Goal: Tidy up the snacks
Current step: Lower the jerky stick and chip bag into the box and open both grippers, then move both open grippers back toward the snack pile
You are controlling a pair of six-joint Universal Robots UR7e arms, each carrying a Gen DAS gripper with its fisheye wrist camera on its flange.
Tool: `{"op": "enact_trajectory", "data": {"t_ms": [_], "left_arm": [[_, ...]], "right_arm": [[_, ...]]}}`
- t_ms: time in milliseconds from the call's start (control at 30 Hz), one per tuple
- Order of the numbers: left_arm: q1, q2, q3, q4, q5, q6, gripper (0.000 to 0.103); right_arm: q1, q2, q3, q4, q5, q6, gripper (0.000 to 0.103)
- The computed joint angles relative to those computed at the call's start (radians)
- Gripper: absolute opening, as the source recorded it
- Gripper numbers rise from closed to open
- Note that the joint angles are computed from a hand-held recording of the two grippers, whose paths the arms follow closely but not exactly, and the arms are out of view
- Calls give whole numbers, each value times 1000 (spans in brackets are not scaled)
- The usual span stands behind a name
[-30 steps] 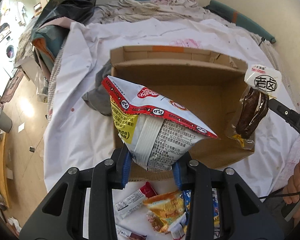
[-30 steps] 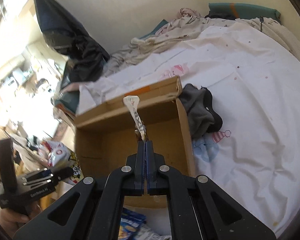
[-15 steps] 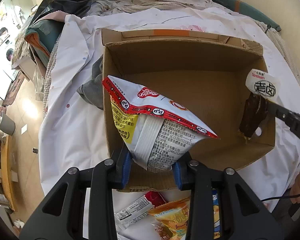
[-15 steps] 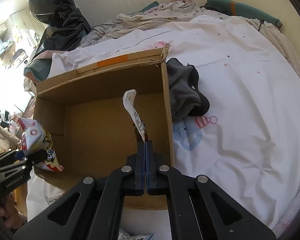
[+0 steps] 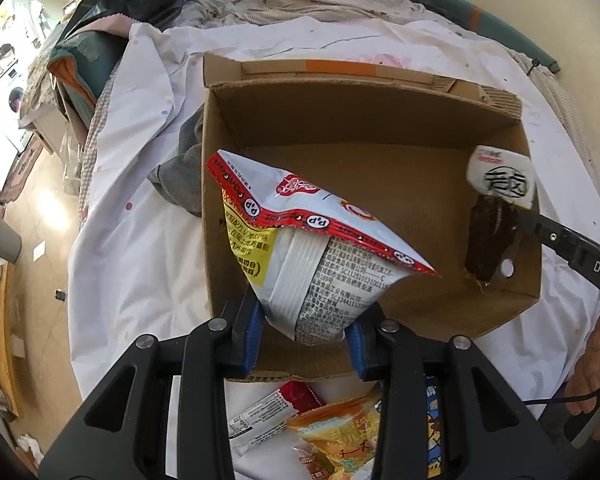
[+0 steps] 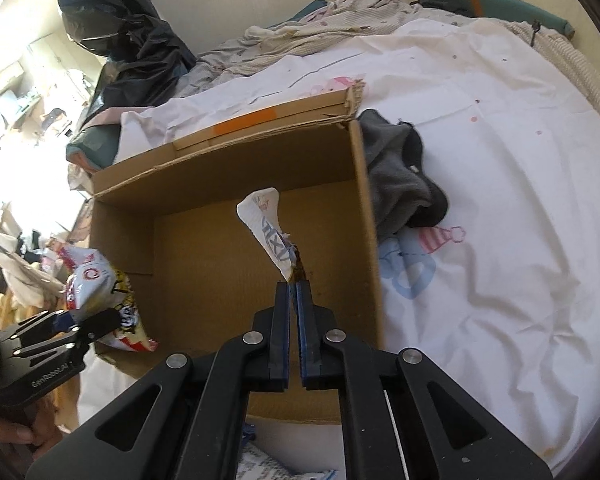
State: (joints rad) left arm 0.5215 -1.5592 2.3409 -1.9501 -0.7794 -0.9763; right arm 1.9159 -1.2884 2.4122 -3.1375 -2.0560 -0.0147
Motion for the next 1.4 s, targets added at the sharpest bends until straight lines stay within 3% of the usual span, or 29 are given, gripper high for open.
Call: {"op": "enact_trajectory", "data": {"t_ms": [67,100,133,167,233,267,300,833,1067,1400], "left_arm": [[-6,-1,3,-6,0,8,34],[-8,-2,4,-10,-3,11,42],[-10,-6,8,-20,-6,14,56],[-14,-12,13,-34,-7,15,64],[-26,-21,24,-55,4,20,86],[-30,-21,25,-56,8,21,89],[-36,-22,26,-57,14,24,92],[-100,-109,54,-1,69,-41,93],[-161,-208,66,123,62,-140,95],[-290,-366,68,428,27,-378,95]], "right_arm": [[-5,-7,2,-1,31,6,10],[-6,-10,4,-7,46,2,14],[-5,-11,6,-19,50,-2,27],[-3,-12,9,-35,56,-5,49],[2,-13,22,-93,69,-12,77],[4,-12,27,-118,74,-17,81],[10,-11,28,-139,71,-24,81],[19,-58,44,-109,79,-1,81],[55,-122,80,-80,64,11,86],[108,-208,153,-17,27,63,90]]}}
